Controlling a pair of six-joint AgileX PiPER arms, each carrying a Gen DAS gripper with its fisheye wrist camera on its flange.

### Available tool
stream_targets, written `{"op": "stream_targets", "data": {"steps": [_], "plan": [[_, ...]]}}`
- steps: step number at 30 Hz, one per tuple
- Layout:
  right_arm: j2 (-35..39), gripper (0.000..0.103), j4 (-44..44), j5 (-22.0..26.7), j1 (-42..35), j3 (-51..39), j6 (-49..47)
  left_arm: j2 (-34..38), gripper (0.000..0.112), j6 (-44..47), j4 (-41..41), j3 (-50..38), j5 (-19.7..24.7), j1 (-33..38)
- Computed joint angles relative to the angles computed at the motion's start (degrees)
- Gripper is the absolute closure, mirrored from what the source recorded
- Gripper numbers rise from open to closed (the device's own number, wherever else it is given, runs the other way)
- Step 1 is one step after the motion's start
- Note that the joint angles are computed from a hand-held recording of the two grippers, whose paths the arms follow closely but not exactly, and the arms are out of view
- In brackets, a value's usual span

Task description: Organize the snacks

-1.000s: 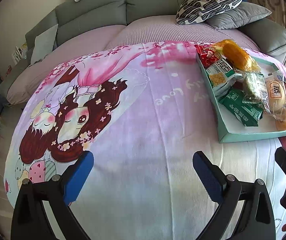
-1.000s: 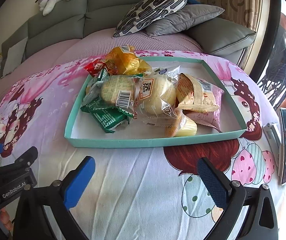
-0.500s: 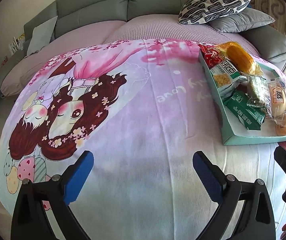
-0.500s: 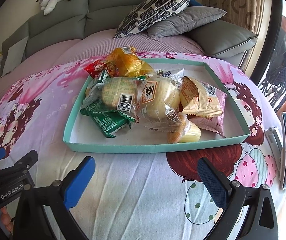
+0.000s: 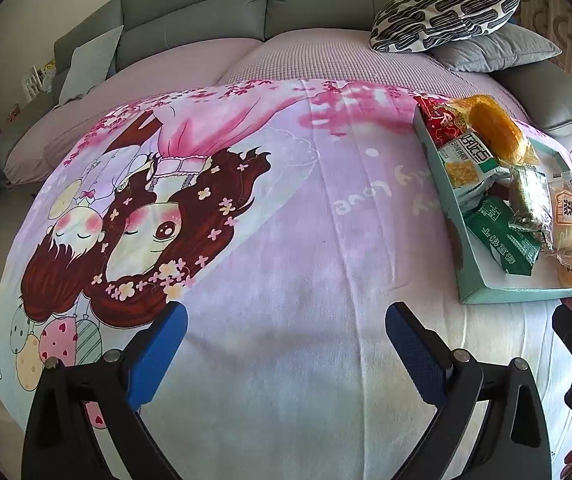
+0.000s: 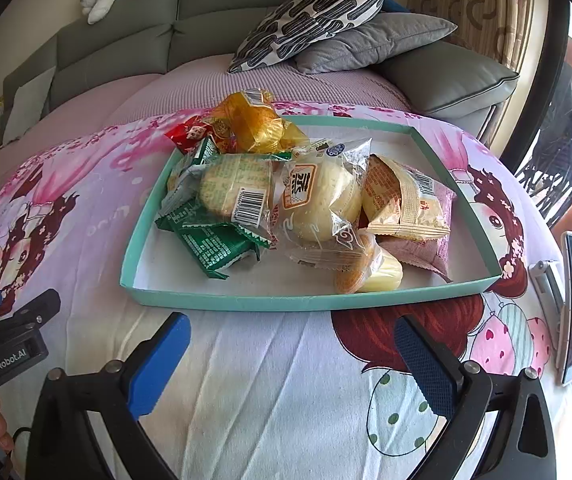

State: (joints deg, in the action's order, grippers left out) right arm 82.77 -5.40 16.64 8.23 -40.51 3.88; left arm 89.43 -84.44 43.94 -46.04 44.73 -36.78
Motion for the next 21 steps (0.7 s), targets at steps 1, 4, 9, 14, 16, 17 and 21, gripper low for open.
{"op": "stream_targets", "data": {"steps": [1, 4, 9, 14, 16, 17, 21], "plan": [[-0.1, 0.000, 0.0, 0.0, 0.0, 0.0, 0.1, 0.0, 0.013, 0.0, 0.0, -0.1, 0.2, 0.0], [-0.4, 0.000, 0.3, 0.2, -0.4, -0.1, -0.3, -0.2, 0.013, 0.3, -0.1, -0.3, 0.3, 0.2], [-0.6, 0.000, 0.3, 0.6, -0.8, -0.3, -0.2, -0.4, 0.013, 0.5, -0.1, -0.3, 0.5, 0.3], [-0.7, 0.000, 1.9, 0.4, -1.1, -0.3, -2.0, -0.5, 0.013, 0.5, 0.0, -0.3, 0.5, 0.4], [-0.7, 0.000, 1.9, 0.3, -1.2, -0.2, -1.9, -0.7, 0.013, 0.5, 0.0, -0.2, 0.3, 0.6], [-0.7, 0.000, 1.6, 0.3, -1.1, -0.2, -1.5, -0.8, 0.013, 0.5, 0.0, -0.2, 0.3, 0.6], [-0.6, 0.000, 1.1, 0.5, -1.1, -0.3, -0.9, -1.0, 0.013, 0.1, 0.2, -0.1, 0.2, 0.5]]}}
